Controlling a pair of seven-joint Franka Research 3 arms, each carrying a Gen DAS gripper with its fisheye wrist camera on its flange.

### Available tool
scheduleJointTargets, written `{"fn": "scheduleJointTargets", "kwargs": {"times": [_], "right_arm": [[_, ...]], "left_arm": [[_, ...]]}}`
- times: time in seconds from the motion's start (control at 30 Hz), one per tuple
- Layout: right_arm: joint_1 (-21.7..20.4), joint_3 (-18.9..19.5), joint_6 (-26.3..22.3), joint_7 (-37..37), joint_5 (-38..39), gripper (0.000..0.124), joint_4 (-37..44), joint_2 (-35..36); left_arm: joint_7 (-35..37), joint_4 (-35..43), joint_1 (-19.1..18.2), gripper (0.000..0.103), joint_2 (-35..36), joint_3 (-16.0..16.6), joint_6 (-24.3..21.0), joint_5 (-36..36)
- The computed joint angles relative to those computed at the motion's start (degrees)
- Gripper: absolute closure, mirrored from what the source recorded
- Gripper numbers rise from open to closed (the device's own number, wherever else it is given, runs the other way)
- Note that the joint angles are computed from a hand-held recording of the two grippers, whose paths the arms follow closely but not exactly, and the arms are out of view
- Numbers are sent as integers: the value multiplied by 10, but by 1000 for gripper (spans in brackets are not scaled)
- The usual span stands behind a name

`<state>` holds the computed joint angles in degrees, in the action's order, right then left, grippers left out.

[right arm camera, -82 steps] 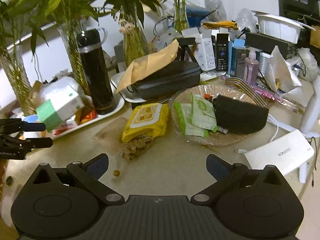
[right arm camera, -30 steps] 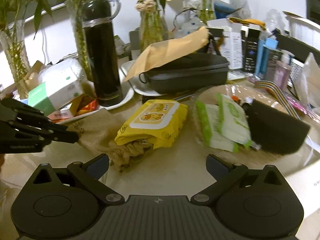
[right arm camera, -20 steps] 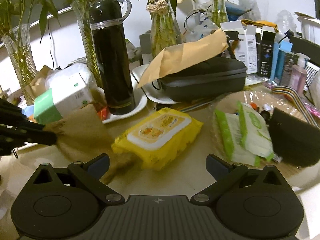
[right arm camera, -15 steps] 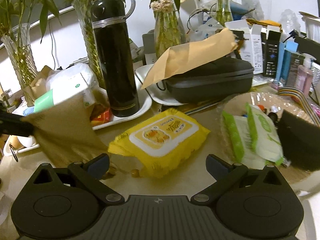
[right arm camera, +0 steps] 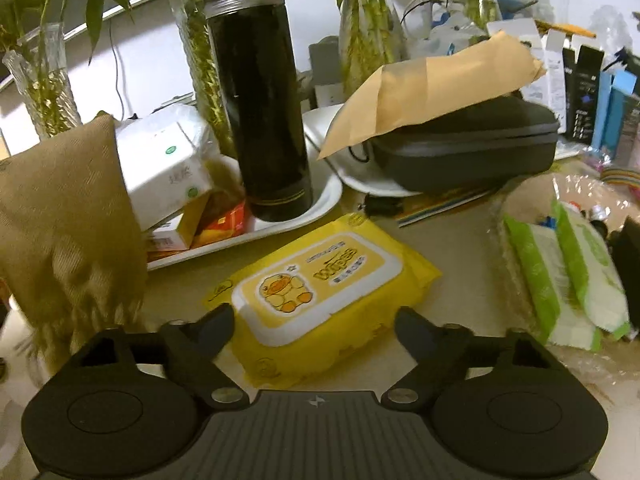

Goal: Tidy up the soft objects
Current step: 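Lift the burlap pouch with the left gripper while the right gripper approaches the yellow wipes pack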

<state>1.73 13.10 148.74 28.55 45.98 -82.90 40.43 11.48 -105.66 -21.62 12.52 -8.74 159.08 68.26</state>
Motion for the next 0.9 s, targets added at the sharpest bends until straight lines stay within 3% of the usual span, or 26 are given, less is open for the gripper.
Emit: {"fn": "scheduleJointTargets", "kwargs": {"times": [0.17,0.3,0.33,0.4,0.5,0.57,0.63,0.67,0.8,0.87,0.9], "right_arm": [[-9,-2,-32,-26,-4,77,-11,-17],[-9,-19,-49,-22,-13,120,-20,-33],[-2,-29,-33,-17,-23,121,-28,-39],[0,-40,-27,3,-34,121,-32,-43],[-25,-25,-51,13,-6,118,-29,-47],[-33,-17,-64,-5,12,101,-31,-50],[-26,-19,-75,-18,6,59,-32,-52],[-23,-17,-71,-34,6,56,-39,-55],[9,-32,-50,-45,-29,56,-49,-54],[21,-39,-30,-27,-40,65,-50,-49],[25,-42,-23,-11,-45,76,-47,-45]], "left_arm": [[-35,-4,-1,95,-3,3,-11,11],[-54,-9,1,95,-9,2,-15,27],[-57,-9,2,95,-10,1,-17,30],[-61,-10,2,95,-10,-2,-18,33],[-69,-9,3,95,-11,-3,-23,42],[-80,-9,2,95,-12,-3,-27,50],[-87,-10,3,95,-14,-4,-32,56],[-90,-11,3,95,-14,-5,-34,57],[-95,-13,7,95,-17,-7,-37,57],[-96,-13,8,95,-17,-7,-38,58],[-97,-14,8,95,-18,-8,-37,59]]}}
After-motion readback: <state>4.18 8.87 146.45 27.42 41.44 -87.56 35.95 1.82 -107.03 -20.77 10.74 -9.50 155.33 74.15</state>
